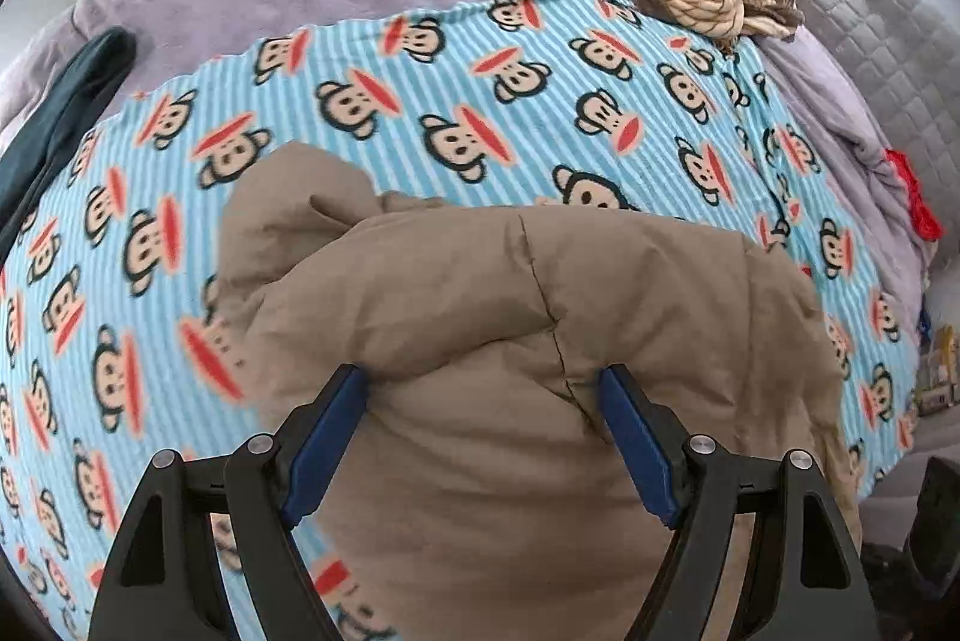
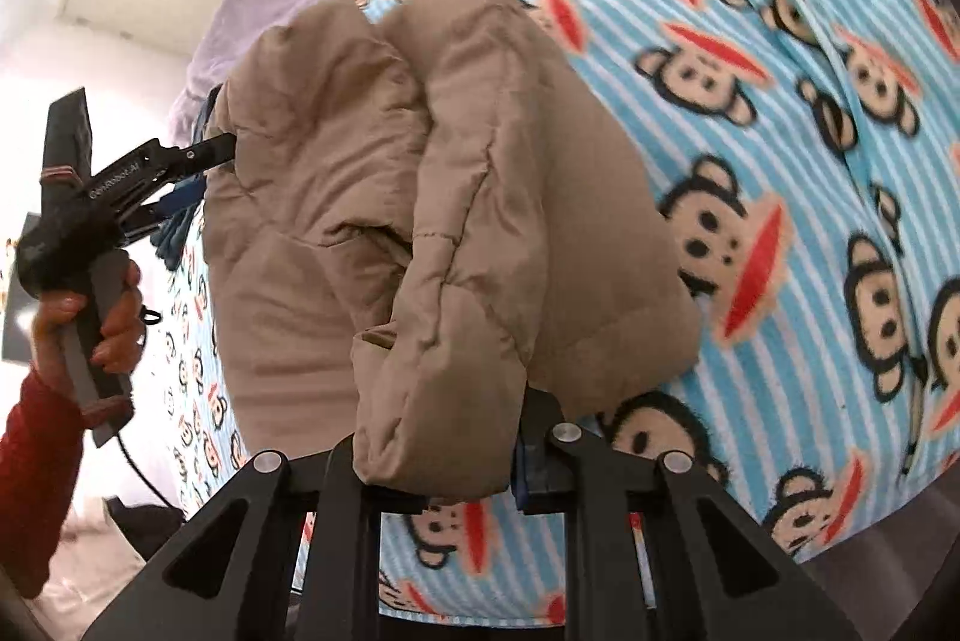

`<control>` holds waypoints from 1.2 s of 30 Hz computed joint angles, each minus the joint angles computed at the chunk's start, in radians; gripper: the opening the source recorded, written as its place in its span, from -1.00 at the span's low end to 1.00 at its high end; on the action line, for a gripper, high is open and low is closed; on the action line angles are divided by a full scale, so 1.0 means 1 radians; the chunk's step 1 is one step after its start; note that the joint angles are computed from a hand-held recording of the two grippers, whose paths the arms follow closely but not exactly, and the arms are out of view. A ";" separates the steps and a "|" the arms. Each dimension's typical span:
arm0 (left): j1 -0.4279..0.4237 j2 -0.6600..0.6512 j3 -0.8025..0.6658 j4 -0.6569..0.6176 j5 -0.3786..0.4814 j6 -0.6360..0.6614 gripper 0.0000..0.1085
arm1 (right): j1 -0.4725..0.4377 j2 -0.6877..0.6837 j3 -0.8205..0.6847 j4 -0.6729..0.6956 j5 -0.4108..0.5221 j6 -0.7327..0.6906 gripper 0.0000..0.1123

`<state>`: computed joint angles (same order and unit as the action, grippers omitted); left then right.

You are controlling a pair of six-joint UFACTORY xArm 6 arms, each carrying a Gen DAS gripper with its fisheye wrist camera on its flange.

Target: Fold large clothes

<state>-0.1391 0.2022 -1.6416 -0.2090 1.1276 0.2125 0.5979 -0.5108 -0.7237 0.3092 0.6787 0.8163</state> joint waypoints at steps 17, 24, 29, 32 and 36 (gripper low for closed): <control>-0.147 0.072 0.016 0.132 -0.128 -0.059 0.48 | -0.075 -0.182 -0.053 -0.235 0.269 0.052 -0.31; -0.160 0.067 0.013 0.185 -0.120 -0.111 0.49 | -0.071 0.072 -0.243 -0.193 0.238 -0.257 -0.32; -0.127 -0.001 0.018 0.163 -0.059 -0.148 0.49 | -0.070 0.185 -0.242 -0.102 0.247 -0.377 -0.32; -0.096 -0.087 0.088 0.168 -0.053 -0.160 0.49 | -0.068 0.185 -0.224 -0.086 0.241 -0.405 -0.32; -0.050 -0.217 0.210 0.191 0.000 -0.208 0.49 | -0.075 0.187 -0.211 -0.045 0.242 -0.430 -0.31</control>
